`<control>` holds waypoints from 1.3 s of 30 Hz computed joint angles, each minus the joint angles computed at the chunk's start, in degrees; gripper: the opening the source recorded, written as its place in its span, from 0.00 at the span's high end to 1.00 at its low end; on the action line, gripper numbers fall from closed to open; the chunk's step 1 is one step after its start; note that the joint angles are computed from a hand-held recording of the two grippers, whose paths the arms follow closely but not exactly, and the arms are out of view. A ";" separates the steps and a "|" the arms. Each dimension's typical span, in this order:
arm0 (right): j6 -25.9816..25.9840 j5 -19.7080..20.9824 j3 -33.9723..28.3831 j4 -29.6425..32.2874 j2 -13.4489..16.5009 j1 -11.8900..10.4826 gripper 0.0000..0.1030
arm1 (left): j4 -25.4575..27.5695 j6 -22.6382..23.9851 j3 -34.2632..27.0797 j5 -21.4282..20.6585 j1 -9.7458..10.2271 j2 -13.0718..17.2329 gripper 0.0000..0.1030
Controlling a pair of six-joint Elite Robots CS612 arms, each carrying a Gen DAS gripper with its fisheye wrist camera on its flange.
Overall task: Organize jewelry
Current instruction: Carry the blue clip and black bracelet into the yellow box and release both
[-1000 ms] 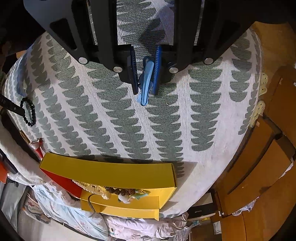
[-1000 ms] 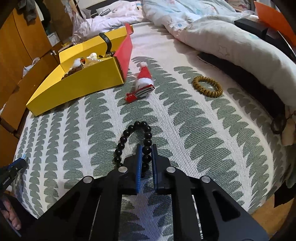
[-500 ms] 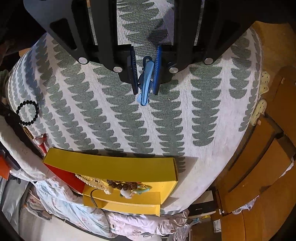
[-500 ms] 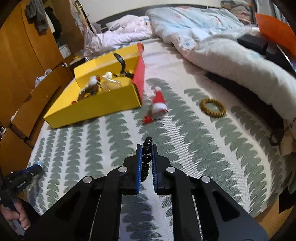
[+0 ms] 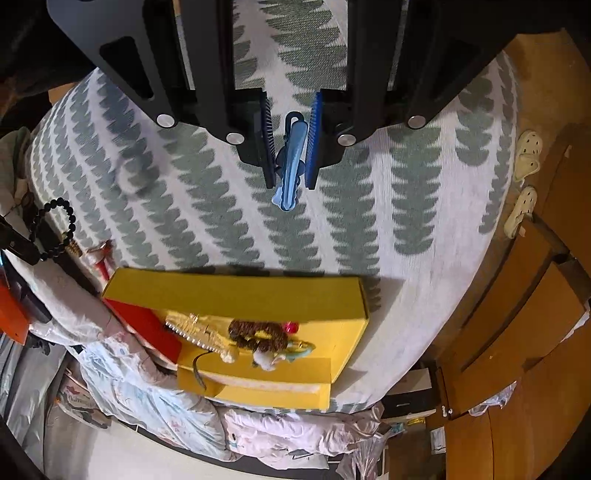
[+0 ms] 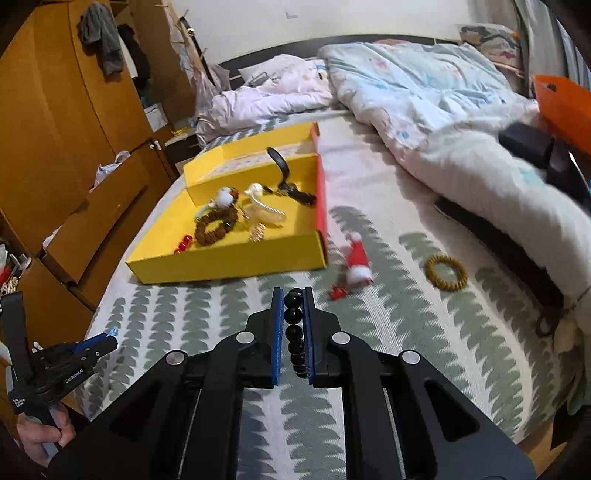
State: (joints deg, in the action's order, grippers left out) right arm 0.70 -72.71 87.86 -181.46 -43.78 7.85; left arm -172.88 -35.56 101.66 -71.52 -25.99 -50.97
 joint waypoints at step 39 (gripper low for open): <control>-5.08 -0.99 -32.21 25.53 14.98 4.27 0.89 | 19.76 3.96 -30.27 -11.18 5.41 14.11 0.84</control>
